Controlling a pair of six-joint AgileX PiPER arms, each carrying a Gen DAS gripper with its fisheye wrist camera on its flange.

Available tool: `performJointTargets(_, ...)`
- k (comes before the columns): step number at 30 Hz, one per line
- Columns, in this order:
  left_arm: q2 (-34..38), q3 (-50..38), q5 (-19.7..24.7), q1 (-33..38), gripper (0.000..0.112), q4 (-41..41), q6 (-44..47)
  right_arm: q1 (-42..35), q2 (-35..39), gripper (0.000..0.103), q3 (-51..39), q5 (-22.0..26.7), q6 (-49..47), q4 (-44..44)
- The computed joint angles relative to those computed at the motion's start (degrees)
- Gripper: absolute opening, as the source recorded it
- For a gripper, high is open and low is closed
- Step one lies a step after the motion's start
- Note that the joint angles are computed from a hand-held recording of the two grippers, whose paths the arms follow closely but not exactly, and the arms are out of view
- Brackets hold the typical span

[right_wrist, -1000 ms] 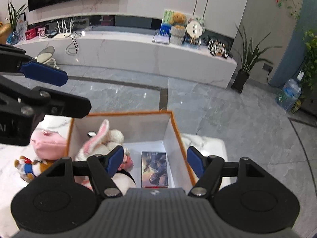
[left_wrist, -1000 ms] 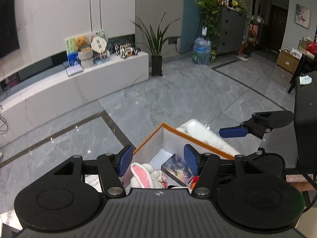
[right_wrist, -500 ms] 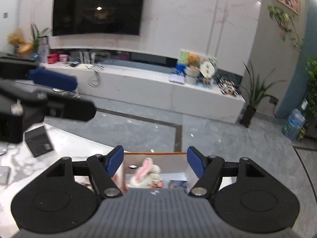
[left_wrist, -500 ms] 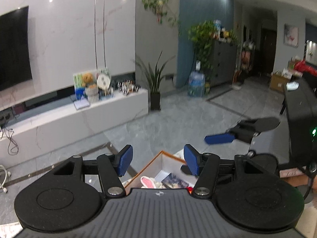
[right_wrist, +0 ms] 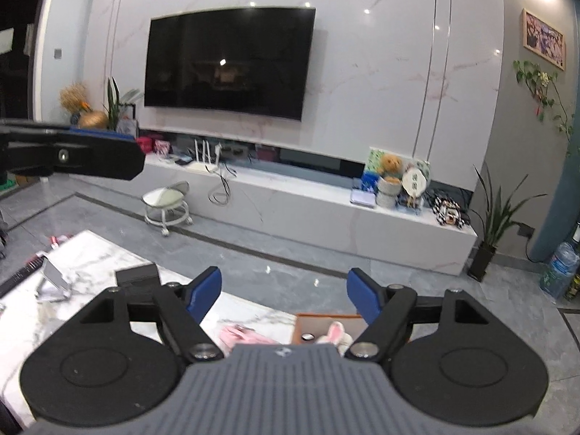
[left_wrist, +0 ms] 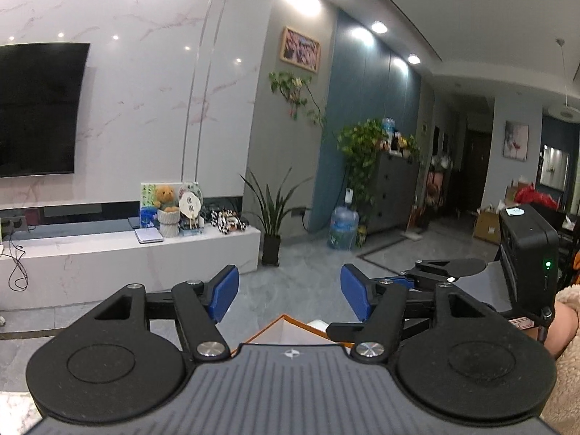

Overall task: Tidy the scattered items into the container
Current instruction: 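Raise both open tools out of the orange box, then move left tool to the raccoon plush while right tool approaches the white bottle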

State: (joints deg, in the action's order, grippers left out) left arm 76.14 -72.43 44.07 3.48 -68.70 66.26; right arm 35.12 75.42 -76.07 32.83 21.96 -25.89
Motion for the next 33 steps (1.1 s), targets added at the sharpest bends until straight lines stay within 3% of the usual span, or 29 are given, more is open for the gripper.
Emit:
performJointTargets(6, 0.5, 4.3, 3.1, 5.5, 0.08, -7.0, 8.0, 2.3, 1.4, 0.08, 3.6, -4.6, 9.1, -5.0)
performJointTargets(9, 1.3, 6.4, 1.7, 6.2, 0.088, -8.4, 11.1, 3.1, 2.7, 0.08, 6.0, -6.6, 14.9, -7.6)
performJointTargets(13, 4.4, 8.5, -1.3, 5.3, 0.089, -9.3, 15.5, 4.2, 6.1, 0.08, 8.9, -8.3, 24.4, -14.1)
performJointTargets(18, 11.6, 9.6, -3.1, 4.9, 0.089, -13.1, 21.3, 3.4, 11.3, 0.079, 11.9, -12.0, 29.6, -15.6)
performJointTargets(28, 27.1, 4.0, -6.9, 3.4, 0.089, -10.5, 18.3, 2.0, 23.0, 0.076, 11.4, -15.5, 25.5, -10.2)
performJointTargets(33, 30.6, 3.3, -8.6, 2.6, 0.089, -8.5, 18.1, 0.8, 26.6, 0.073, 10.7, -17.0, 18.2, -1.5)
